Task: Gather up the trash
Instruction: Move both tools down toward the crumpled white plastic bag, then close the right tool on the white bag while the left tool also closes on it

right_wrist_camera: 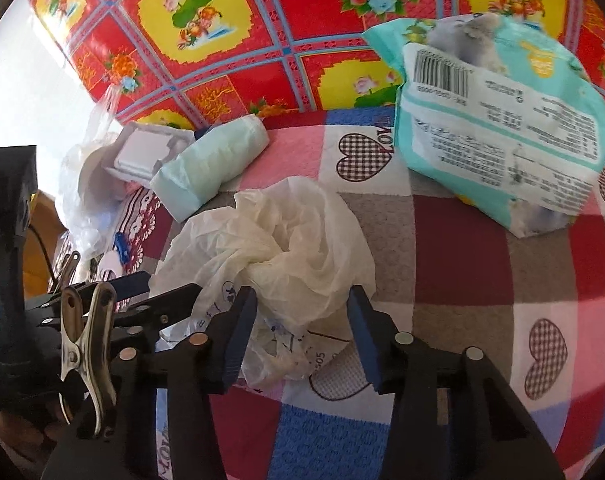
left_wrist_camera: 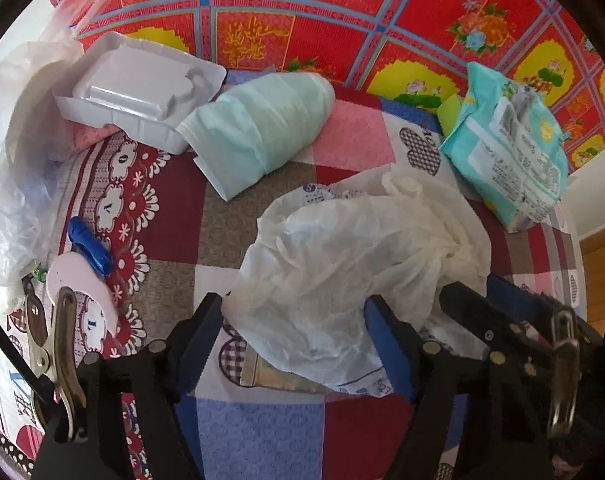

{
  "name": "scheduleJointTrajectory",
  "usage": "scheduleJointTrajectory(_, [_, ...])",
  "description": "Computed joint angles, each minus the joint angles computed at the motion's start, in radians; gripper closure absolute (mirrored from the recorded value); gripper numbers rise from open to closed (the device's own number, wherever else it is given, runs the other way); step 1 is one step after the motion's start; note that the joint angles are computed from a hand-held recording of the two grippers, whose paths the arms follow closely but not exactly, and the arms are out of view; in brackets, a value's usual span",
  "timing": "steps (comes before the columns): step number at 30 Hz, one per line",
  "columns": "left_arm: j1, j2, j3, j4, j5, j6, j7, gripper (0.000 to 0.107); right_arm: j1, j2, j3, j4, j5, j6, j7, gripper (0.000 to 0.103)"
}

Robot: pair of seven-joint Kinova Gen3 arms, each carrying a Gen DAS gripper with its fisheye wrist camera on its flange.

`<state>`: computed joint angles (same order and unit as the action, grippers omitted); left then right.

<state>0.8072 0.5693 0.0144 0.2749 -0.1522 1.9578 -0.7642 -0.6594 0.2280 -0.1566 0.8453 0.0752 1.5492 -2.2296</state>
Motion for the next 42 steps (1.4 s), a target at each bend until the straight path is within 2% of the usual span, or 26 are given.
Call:
scheduleJointTrajectory(9, [0.015, 0.041, -0.018, -0.036, -0.021, 0.023, -0.028, 0.033, 0.029, 0.008, -0.001, 0.028, -0.047, -0.009, 0.011, 0.056])
scheduleJointTrajectory(22, [0.001, 0.070, -0.024, -0.088, -0.005, 0.040, -0.081, 0.035, -0.002, 0.024, 0.007, 0.011, -0.013, 0.017, -0.053, 0.056])
scheduleJointTrajectory(25, [-0.002, 0.045, -0.023, -0.035, -0.001, 0.003, -0.091, 0.035, -0.001, 0.021, 0.007, 0.017, -0.012, 0.012, -0.056, 0.055])
scheduleJointTrajectory(28, [-0.002, 0.011, -0.017, 0.031, -0.009, -0.033, -0.100, 0.038, -0.011, -0.006, 0.008, 0.067, 0.009, -0.038, -0.103, 0.054])
scheduleJointTrajectory(30, [0.001, -0.003, -0.011, 0.058, -0.020, -0.051, -0.109, 0.047, -0.026, -0.005, 0.004, 0.067, 0.038, -0.034, -0.127, 0.054])
scheduleJointTrajectory(32, [-0.005, -0.028, 0.001, 0.107, -0.017, -0.089, -0.109, 0.055, -0.050, 0.020, 0.004, 0.022, 0.071, 0.014, -0.146, 0.054])
scheduleJointTrajectory(36, [-0.025, -0.083, 0.029, 0.209, -0.005, -0.163, -0.105, 0.079, -0.070, 0.012, 0.005, 0.040, 0.091, -0.009, -0.179, 0.071])
scheduleJointTrajectory(39, [-0.036, -0.116, 0.049, 0.254, -0.001, -0.198, -0.088, 0.085, -0.112, 0.007, -0.001, 0.037, 0.155, -0.009, -0.187, 0.080])
scheduleJointTrajectory(42, [-0.027, -0.130, 0.059, 0.253, -0.022, -0.204, -0.110, 0.088, -0.134, -0.007, -0.007, 0.035, 0.185, -0.011, -0.190, 0.084])
